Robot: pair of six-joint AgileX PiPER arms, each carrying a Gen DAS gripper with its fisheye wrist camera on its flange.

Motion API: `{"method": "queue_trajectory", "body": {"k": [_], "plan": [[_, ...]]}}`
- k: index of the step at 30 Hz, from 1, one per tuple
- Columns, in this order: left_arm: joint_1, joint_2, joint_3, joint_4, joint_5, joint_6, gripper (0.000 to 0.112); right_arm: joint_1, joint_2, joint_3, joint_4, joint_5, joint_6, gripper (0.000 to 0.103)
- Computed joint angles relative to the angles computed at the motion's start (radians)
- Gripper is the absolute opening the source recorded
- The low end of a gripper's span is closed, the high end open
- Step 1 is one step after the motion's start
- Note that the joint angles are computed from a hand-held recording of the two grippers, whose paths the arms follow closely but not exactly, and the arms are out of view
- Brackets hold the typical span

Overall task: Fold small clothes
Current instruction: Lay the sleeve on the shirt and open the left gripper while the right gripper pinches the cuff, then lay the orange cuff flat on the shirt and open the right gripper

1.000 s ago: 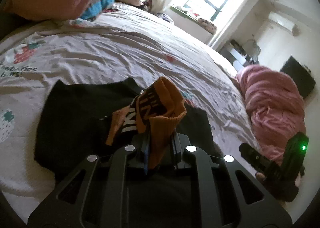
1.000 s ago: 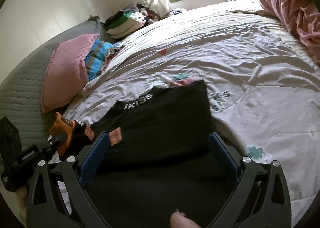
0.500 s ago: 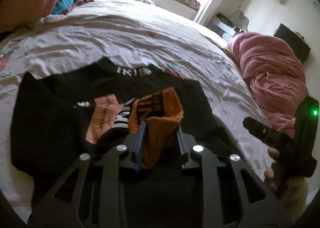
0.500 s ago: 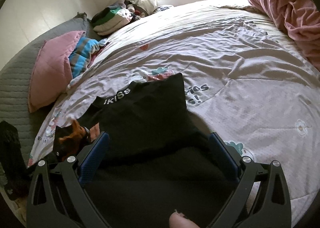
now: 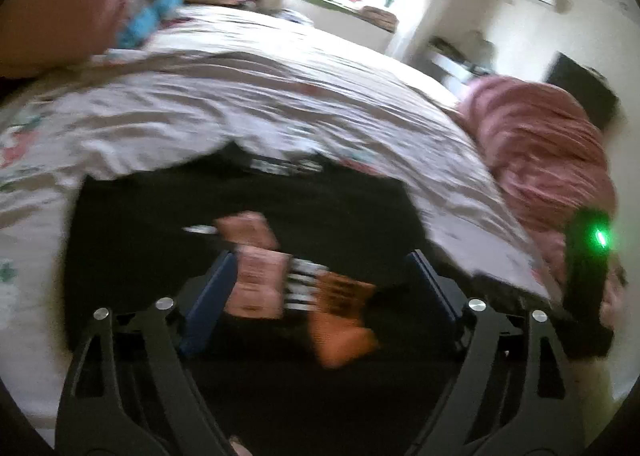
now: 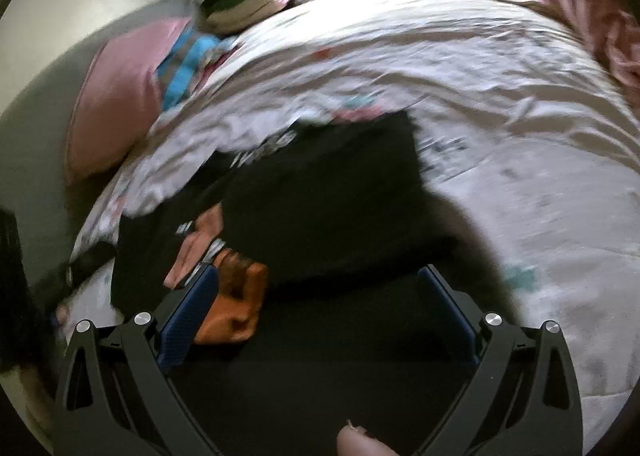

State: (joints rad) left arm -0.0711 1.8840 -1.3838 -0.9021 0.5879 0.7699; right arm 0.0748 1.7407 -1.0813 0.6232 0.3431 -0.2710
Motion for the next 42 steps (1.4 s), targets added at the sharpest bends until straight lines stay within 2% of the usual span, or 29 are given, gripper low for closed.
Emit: {"method": "queue_trajectory", "body": {"k": [2,4,5,6,11,12,13,14,15,18,20,24,30,35,40,42], "plan": [[0.011,-0.014,0.015,0.121,-0.092,-0.115,0.086,0.050,0.046,-0.024,-0.015,-0.008,0.008,0.098],[0.017,-0.021,0.025,0.266,-0.176,-0.263,0.088,0.089,0.086,-0.057,-0.098,0.003,0.098,0.097],[0.028,-0.019,0.023,0.305,-0.188,-0.312,0.090,0.108,0.111,-0.077,-0.092,0.011,0.097,0.095],[0.042,-0.016,0.020,0.307,-0.189,-0.328,0.090,0.125,0.130,-0.095,-0.109,0.017,0.116,0.089],[0.115,-0.007,0.014,0.180,-0.159,-0.253,0.093,0.173,0.219,-0.181,-0.184,0.050,0.250,0.085],[0.123,-0.011,0.015,0.171,-0.155,-0.242,0.093,0.182,0.231,-0.189,-0.203,0.046,0.279,0.079],[0.127,-0.014,0.018,0.159,-0.160,-0.227,0.093,0.195,0.238,-0.193,-0.248,0.030,0.322,0.061],[0.127,-0.018,0.024,0.155,-0.167,-0.222,0.093,0.212,0.242,-0.196,-0.291,0.009,0.342,0.051],[0.128,-0.022,0.031,0.154,-0.176,-0.221,0.093,0.224,0.244,-0.200,-0.334,-0.003,0.371,0.045],[0.131,-0.020,0.030,0.180,-0.169,-0.249,0.093,0.231,0.228,-0.183,-0.308,-0.033,0.328,0.011],[0.141,-0.024,0.035,0.158,-0.169,-0.233,0.093,0.236,0.202,-0.166,-0.342,-0.055,0.333,0.010],[0.167,-0.039,0.042,0.136,-0.168,-0.225,0.093,0.227,0.149,-0.151,-0.238,-0.084,0.181,0.009],[0.207,-0.016,0.014,0.188,-0.142,-0.315,0.093,0.209,0.104,-0.221,-0.181,-0.039,0.045,0.008],[0.227,-0.004,0.006,0.200,-0.139,-0.344,0.093,0.196,0.081,-0.283,-0.289,-0.022,0.077,0.008],[0.239,0.019,-0.015,0.160,-0.106,-0.314,0.093,0.177,0.078,-0.319,-0.438,-0.028,0.187,0.008],[0.230,0.028,-0.018,0.195,-0.110,-0.345,0.093,0.171,0.078,-0.320,-0.519,-0.044,0.248,0.008]]}}
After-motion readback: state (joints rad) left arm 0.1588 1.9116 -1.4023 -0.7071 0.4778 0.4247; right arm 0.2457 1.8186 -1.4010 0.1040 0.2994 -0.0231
